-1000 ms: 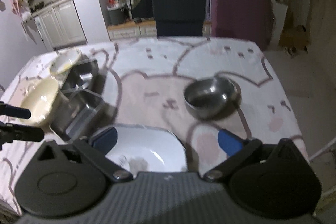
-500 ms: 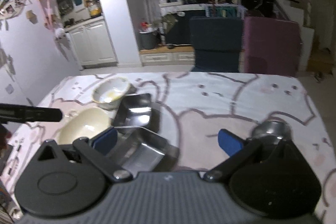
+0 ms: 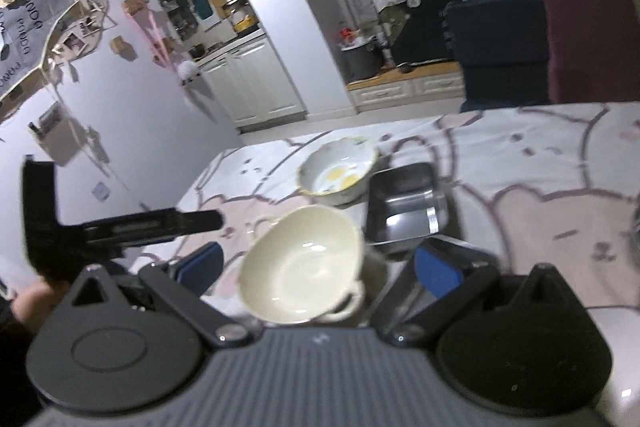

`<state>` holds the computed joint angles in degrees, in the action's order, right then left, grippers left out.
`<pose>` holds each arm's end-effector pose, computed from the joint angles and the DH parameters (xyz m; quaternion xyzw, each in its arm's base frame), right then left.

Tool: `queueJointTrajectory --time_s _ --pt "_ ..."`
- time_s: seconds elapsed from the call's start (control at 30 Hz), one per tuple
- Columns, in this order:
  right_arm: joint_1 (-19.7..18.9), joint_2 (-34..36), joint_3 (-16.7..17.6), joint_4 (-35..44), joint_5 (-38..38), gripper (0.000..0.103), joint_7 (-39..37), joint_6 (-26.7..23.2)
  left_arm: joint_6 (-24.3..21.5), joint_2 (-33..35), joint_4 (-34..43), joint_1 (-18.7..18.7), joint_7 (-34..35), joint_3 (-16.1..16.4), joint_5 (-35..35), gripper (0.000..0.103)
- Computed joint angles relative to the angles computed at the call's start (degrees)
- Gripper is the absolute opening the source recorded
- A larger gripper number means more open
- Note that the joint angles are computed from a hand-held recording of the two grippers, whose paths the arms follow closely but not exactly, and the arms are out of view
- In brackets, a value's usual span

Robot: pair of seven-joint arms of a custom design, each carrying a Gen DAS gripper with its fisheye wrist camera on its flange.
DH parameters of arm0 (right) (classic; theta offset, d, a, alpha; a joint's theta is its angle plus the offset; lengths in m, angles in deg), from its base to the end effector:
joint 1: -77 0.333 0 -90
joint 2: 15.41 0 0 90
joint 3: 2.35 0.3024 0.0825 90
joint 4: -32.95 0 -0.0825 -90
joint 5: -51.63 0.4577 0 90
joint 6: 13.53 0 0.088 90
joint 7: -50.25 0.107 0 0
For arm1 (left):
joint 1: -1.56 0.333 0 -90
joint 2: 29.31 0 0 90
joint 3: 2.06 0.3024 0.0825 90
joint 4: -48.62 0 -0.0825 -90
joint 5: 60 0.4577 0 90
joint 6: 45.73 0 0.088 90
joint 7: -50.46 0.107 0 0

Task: Organize plates and bowls
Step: 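Move both grippers to the handles of the cream two-handled bowl, then close the left gripper on one handle while the right gripper grips the other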

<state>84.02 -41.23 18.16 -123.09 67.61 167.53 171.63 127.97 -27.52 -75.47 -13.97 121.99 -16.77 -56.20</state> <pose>0.4422 0.1948 0.4074 -0.5492 0.7012 -0.1603 0.4254 0.5588 -0.3306 0.4252 -0.5554 0.7258 -0.3750 0.1553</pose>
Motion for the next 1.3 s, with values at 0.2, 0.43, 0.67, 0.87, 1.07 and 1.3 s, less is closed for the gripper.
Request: queueJointTrajectory --time_s 0.2,0.43,0.67,0.87,1.07,1.3 --pt "8.8 6.5 -7.2 4.0 2.1 0.103 -0.9 -0.3 -2.3 5.0 4.9 -0.1 -12.2 2.9 13.9 0.102" --pt "25.2 12.4 -22.7 8.2 11.8 0.103 -3.6 -1.0 -6.5 10.2 10.7 1.1 -13.4 2.4 13.8 0.077" --pt "20.2 14.3 -18.5 10.0 16.3 0.103 -1.1 -4.8 -10.4 14.0 14.7 2.4 -9.6 1.0 10.7 0.043" --pt "16.9 14.4 -15.9 9.9 17.4 0.09 3.0 -6.1 -13.0 17.0 18.0 1.7 -7.2 1.1 9.2 0.025" --pt "18.6 16.2 -17.1 11.5 21.0 0.078 2.0 -6.9 -13.5 19.7 20.6 0.9 -7.0 1.3 8.9 0.025" --pt "17.3 17.6 -16.0 13.1 21.1 0.052 2.0 -9.3 -15.2 20.6 22.1 -1.0 -8.7 3.3 14.5 0.023"
